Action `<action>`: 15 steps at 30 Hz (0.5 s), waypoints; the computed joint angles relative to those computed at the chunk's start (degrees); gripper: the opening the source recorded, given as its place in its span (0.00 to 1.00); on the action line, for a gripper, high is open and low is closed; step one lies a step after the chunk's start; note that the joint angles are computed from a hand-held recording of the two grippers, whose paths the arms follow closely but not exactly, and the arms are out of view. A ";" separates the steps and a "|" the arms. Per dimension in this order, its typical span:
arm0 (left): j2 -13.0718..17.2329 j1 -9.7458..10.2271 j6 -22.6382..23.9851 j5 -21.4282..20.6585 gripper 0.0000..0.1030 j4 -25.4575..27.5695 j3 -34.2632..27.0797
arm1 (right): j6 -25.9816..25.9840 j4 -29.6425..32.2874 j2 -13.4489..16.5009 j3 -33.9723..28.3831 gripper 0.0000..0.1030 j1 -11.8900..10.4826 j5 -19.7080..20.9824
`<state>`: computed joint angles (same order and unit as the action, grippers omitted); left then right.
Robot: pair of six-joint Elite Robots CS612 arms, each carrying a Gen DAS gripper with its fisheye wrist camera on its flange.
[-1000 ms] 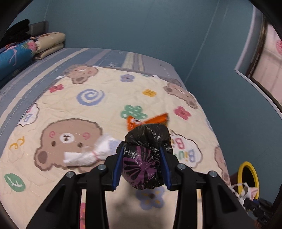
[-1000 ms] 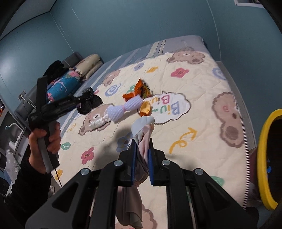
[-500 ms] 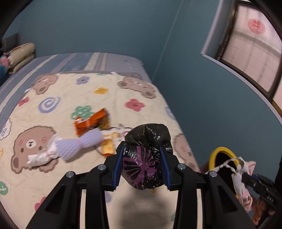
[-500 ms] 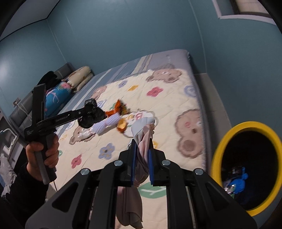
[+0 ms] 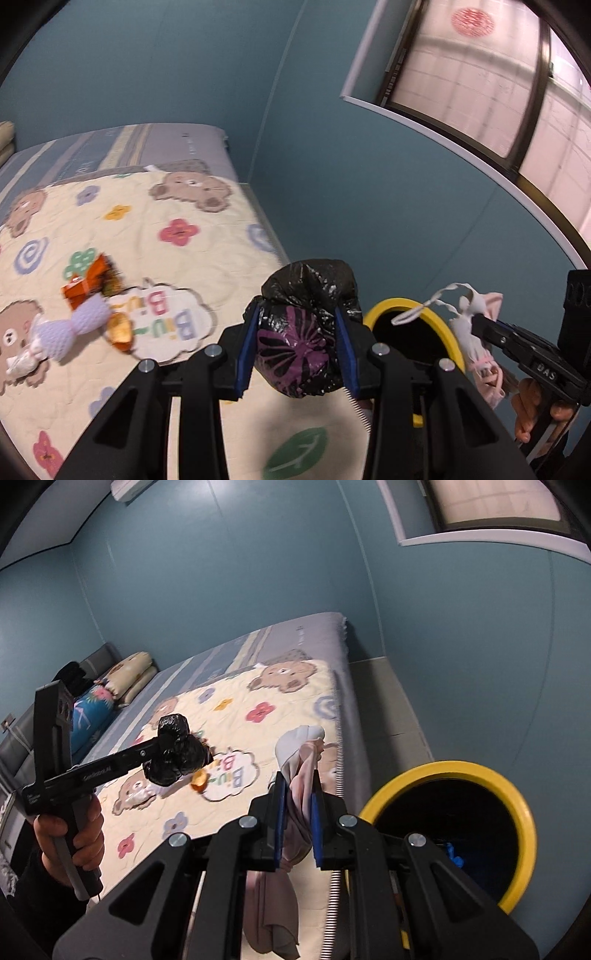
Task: Collect trash
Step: 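Carry black bag and pink cloth to the yellow bin and release both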
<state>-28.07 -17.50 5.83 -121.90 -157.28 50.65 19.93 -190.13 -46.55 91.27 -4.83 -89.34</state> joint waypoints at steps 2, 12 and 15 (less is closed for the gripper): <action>0.20 -0.49 0.22 -0.86 0.35 0.29 -0.32 | 0.49 -0.26 -0.28 0.56 0.12 -0.45 -0.92; 1.26 -3.43 1.36 -2.73 0.35 2.81 -1.54 | 3.98 -1.43 -1.15 3.74 0.11 -3.39 -4.46; 1.64 -4.31 2.05 -3.21 0.35 4.17 -1.79 | 5.45 -1.64 -1.05 4.60 0.11 -4.37 -4.39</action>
